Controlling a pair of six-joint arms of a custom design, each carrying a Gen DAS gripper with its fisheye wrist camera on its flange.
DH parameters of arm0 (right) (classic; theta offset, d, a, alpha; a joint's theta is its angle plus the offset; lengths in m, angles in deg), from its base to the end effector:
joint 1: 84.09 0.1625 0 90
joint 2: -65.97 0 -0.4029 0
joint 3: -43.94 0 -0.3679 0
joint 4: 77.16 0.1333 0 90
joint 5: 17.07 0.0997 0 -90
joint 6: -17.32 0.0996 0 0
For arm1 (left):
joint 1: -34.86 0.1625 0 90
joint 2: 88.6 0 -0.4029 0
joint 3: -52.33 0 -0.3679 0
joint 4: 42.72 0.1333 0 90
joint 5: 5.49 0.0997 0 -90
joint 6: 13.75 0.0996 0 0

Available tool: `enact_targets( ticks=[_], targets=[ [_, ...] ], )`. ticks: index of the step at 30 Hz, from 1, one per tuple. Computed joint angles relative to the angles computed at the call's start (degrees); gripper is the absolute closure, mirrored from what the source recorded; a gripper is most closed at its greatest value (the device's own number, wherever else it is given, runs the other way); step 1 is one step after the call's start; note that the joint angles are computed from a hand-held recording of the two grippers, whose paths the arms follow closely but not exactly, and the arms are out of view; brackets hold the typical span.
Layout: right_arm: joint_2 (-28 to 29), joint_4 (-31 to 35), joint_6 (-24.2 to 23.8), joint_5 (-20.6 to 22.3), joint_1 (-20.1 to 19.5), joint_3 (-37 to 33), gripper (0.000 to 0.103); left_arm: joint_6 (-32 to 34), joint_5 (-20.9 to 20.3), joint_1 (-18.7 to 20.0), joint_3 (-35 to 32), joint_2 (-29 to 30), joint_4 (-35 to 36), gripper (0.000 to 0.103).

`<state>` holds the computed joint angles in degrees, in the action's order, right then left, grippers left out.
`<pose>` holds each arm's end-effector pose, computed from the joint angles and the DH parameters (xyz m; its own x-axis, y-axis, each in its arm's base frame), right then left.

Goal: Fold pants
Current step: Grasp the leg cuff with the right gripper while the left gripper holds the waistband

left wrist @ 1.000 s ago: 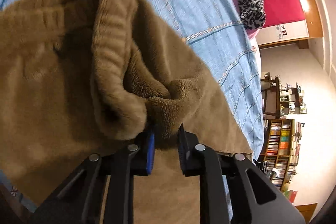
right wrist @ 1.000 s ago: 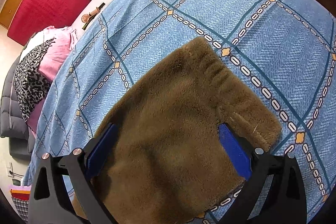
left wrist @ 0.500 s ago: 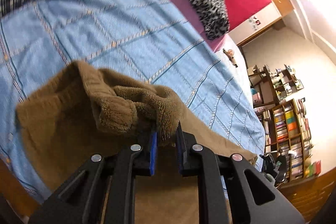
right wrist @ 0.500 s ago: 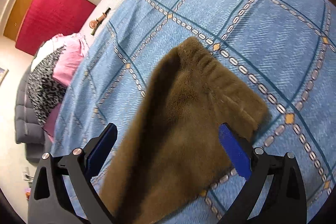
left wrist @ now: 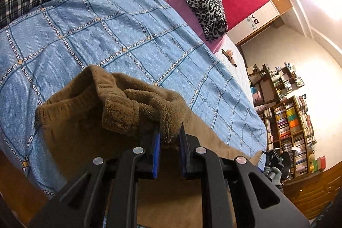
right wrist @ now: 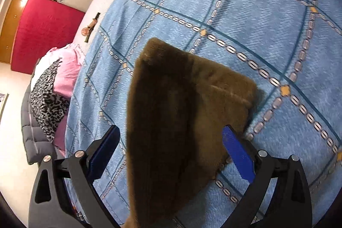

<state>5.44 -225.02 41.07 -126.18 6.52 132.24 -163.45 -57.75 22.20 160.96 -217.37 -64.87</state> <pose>0.1077 -0.6561 0.3104 -0.8701 0.4895 0.0574 0.3728 0.7299 -0.5730 -0.1420 -0.1672 0.4765 -0.8623 -0.5061 -0.0176 -0.2565 0.4665 -0.8465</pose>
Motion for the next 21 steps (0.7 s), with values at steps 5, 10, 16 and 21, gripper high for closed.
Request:
enact_targets(
  ticks=[5, 10, 16, 21],
  targets=[
    [1.99, 0.84, -2.76, -3.72, 2.31, -2.78, 0.005, -0.22, -1.44, -1.22, 0.73, -0.84, -0.04, 0.089],
    [10.91, 10.85, -4.42, -19.24, 5.92, -14.23, 0.015, -2.94, -3.73, -3.87, 1.33, -1.47, 1.41, 0.089],
    [11.16, 15.38, -0.62, -22.09, 3.99, -14.28, 0.078, -7.53, -6.90, -7.02, 0.87, -2.37, 4.90, 0.089],
    [2.77, 5.55, -6.87, -19.43, 4.43, -4.46, 0.092, -2.94, -2.79, -2.76, -0.15, -1.70, 4.38, 0.089]
  ],
)
